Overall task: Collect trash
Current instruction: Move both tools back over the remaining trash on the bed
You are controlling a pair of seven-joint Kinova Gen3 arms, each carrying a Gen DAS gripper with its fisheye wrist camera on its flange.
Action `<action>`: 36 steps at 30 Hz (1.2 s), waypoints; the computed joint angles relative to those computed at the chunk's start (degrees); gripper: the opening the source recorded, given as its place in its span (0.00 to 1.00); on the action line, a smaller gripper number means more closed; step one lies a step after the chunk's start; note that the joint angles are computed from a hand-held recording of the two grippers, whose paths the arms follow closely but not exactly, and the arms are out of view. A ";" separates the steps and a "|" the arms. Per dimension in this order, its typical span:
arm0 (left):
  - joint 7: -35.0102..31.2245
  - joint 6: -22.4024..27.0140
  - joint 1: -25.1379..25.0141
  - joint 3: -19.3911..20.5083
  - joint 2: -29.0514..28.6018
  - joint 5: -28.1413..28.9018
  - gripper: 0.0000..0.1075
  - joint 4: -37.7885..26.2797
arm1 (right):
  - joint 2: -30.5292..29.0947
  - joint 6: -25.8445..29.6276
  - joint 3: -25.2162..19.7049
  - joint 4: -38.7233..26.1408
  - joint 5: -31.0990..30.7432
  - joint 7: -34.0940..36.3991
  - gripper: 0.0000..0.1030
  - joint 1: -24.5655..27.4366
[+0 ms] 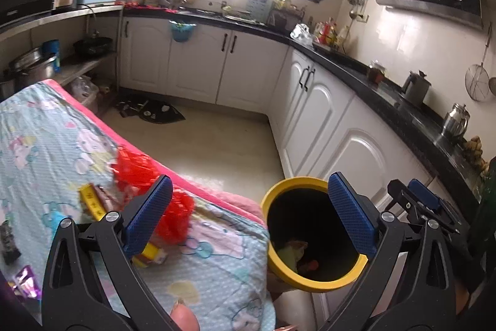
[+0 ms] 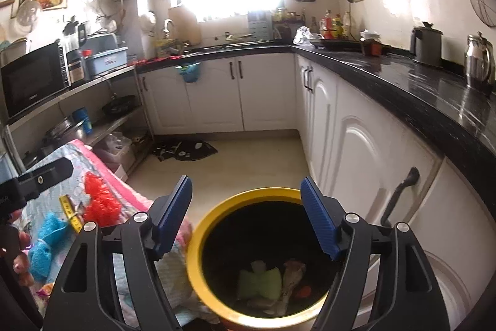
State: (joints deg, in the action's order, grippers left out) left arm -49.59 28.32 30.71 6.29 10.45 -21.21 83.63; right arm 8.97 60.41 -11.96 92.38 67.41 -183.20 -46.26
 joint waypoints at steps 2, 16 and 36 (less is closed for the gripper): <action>1.27 -0.28 0.18 -0.60 -1.20 -0.86 0.86 1.04 | 0.16 -0.22 -0.28 -0.54 0.11 0.45 0.70 -0.39; 10.83 -0.13 -4.30 1.98 -8.04 -9.21 0.86 7.75 | 2.01 -3.21 -0.58 -5.14 -0.37 5.34 0.73 -4.52; 11.63 3.80 -17.33 6.04 -15.75 -10.06 0.86 14.23 | 6.13 -13.47 1.32 -11.38 -10.24 17.39 0.74 -8.55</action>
